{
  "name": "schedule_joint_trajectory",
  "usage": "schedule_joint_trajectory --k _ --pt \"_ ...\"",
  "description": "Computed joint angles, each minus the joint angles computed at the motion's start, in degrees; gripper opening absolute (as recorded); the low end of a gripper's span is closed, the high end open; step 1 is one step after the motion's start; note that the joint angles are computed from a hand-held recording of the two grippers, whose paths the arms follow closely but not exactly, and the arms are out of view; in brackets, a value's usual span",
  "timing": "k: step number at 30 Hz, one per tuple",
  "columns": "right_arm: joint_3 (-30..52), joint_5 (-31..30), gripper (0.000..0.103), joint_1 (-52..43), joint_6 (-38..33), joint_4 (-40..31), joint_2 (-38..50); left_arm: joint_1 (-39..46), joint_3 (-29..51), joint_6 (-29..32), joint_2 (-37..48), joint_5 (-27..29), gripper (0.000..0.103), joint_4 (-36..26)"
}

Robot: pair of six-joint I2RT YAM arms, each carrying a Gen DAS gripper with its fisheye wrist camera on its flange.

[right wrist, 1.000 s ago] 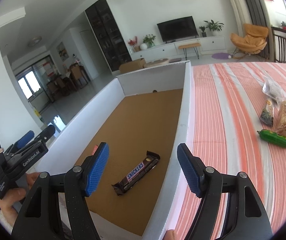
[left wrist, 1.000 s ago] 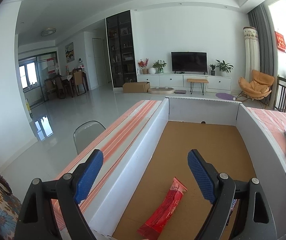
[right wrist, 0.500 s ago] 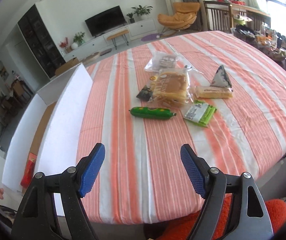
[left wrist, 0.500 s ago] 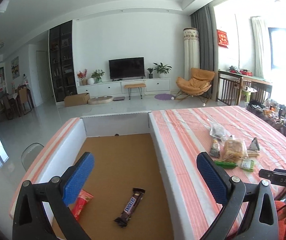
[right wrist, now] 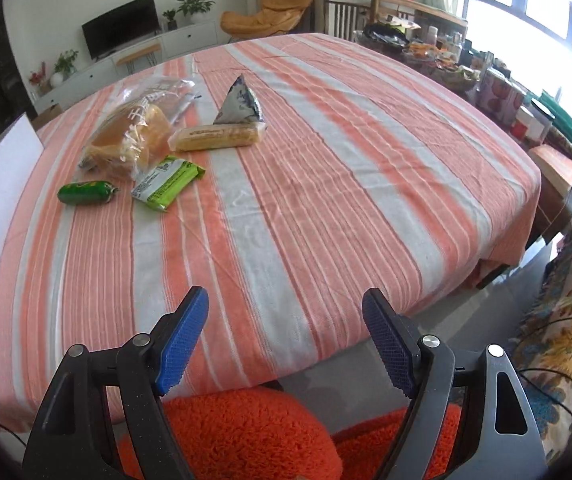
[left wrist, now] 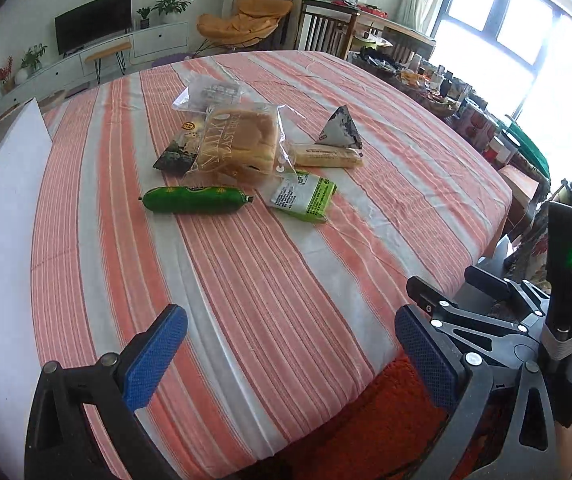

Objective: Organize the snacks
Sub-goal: 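Move the left tool toward the green sausage on the sheet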

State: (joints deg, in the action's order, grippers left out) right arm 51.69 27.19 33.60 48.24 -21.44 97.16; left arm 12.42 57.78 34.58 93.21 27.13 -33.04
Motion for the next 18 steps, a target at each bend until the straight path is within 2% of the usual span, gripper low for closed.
schedule_joint_trajectory --k 5,10,18 --pt "-1.32 -1.51 0.082 -0.84 -1.73 3.74 0.69 -2.32 -1.13 -2.65 7.01 -7.08 0.103 9.07" --pt "-1.31 -2.69 0.082 -1.22 -3.13 4.82 1.37 -3.66 -2.31 -3.39 9.44 -10.46 0.103 14.65" --pt "0.48 -0.82 0.084 -0.04 -3.59 2.98 3.3 -2.06 -6.22 -3.88 8.4 -7.89 0.103 21.05"
